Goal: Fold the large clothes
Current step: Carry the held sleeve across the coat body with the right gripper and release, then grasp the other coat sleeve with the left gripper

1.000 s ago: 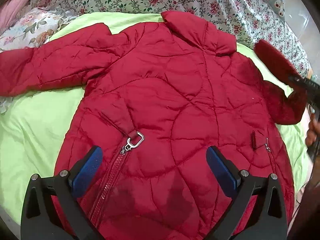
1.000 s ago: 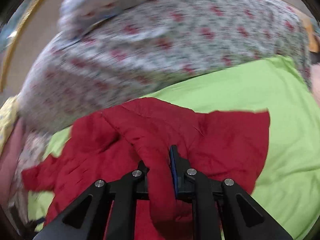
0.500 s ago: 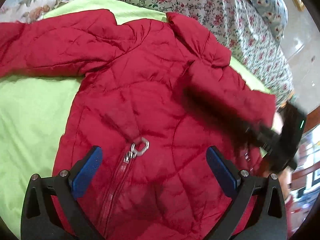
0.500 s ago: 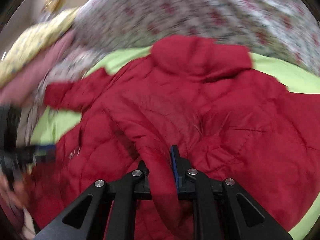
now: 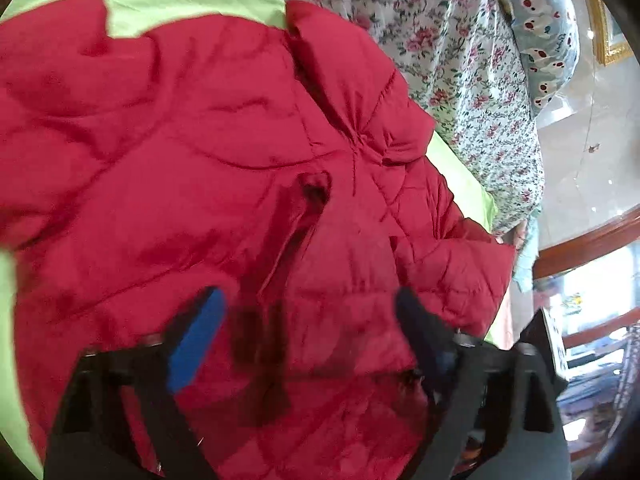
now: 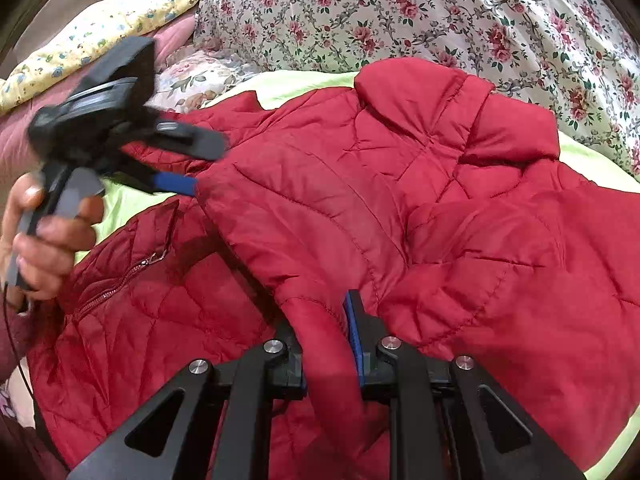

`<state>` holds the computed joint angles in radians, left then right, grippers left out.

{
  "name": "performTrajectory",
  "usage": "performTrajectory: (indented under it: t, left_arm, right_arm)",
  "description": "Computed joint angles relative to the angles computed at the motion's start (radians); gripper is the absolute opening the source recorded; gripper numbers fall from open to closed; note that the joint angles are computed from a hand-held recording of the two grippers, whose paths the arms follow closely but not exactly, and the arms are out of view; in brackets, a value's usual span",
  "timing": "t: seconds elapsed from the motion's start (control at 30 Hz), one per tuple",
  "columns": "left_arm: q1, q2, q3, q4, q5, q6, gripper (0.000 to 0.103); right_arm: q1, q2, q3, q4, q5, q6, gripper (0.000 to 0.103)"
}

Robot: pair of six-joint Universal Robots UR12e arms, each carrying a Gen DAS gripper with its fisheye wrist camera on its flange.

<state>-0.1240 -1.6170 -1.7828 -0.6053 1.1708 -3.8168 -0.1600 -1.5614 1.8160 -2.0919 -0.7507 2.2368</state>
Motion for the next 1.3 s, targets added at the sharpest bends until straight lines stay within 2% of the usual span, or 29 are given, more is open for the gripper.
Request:
performTrajectory:
  t: [0.07,0.1,0.13,0.17,0.23,0.33,0.37,0.43,0.5,0.53,0.63,0.73,0.83,0.9,0.97,1.03,1.07,1.13,1.17,1.23,1.3]
  left_arm:
    - [-0.001,-0.017,0.013,-0.008,-0.017,0.012,0.035]
    - [-0.002,-0.021,0.018,-0.017,-0.019,0.022,0.026]
    - [-0.003,-0.022,0.018,-0.006,-0.025,0.028,0.019]
    - [0.0,-0.021,0.014,0.002,-0.033,0.031,0.014]
    - [-0.005,-0.007,0.003,0.016,0.005,0.043,0.012]
    - [-0.014,0.026,-0.018,0.033,0.122,0.047,0.011]
    - [-0.023,0.043,-0.029,0.043,0.196,0.041,0.011]
    - [-0.036,0.059,-0.043,0.052,0.301,0.034,0.011]
    - [-0.046,0.067,-0.058,0.06,0.379,0.01,0.011]
    - [-0.045,0.068,-0.064,0.065,0.395,0.0,0.011]
    - [-0.047,0.054,-0.073,0.09,0.417,-0.006,0.011]
    - [-0.069,0.034,-0.076,0.118,0.491,0.0,0.017]
    - [-0.073,0.04,-0.097,0.143,0.53,-0.003,0.029]
    - [-0.082,0.05,-0.1,0.153,0.586,-0.004,0.03]
    - [-0.097,0.068,-0.111,0.205,0.653,0.006,0.03]
    - [-0.1,0.081,-0.128,0.277,0.646,0.026,0.03]
    - [-0.094,0.086,-0.137,0.33,0.603,0.042,0.03]
    - [-0.087,0.084,-0.14,0.379,0.527,0.078,0.03]
    - [-0.086,0.075,-0.129,0.375,0.485,0.107,0.03]
    - [-0.095,0.059,-0.106,0.315,0.459,0.153,0.03]
    - [-0.113,0.034,-0.064,0.192,0.476,0.189,0.03]
  right_arm:
    - [0.001,-0.001,-0.001,0.002,0.0,0.009,0.021]
    - [-0.001,-0.003,-0.002,0.013,0.003,0.007,0.024]
    - [-0.003,-0.004,-0.003,0.024,0.005,0.005,0.033]
    - [-0.006,-0.007,-0.004,0.039,0.009,-0.002,0.049]
    - [-0.013,-0.015,-0.003,0.066,0.02,-0.018,0.062]
    - [-0.035,-0.037,0.016,0.067,0.037,-0.014,0.063]
    - [-0.044,-0.043,0.023,0.057,0.045,0.004,0.063]
    - [-0.07,-0.049,0.037,0.013,0.071,0.082,0.063]
    - [-0.092,-0.05,0.057,-0.107,0.072,0.221,0.062]
    - [-0.097,-0.048,0.063,-0.159,0.066,0.277,0.062]
    - [-0.1,-0.025,0.062,-0.335,-0.007,0.481,0.063]
    - [-0.086,0.006,0.044,-0.416,-0.072,0.586,0.062]
    - [-0.057,0.037,0.022,-0.424,-0.154,0.618,0.062]
    - [-0.032,0.057,0.011,-0.416,-0.221,0.624,0.062]
    - [-0.014,0.07,0.01,-0.409,-0.27,0.62,0.062]
    - [-0.001,0.074,0.014,-0.418,-0.307,0.616,0.062]
    - [0.001,0.074,0.018,-0.426,-0.316,0.616,0.062]
    - [0.005,0.071,0.023,-0.434,-0.331,0.615,0.062]
    - [0.006,0.07,0.024,-0.434,-0.336,0.613,0.062]
    - [0.006,0.069,0.024,-0.428,-0.338,0.613,0.062]
    - [0.007,0.07,0.022,-0.424,-0.337,0.613,0.062]
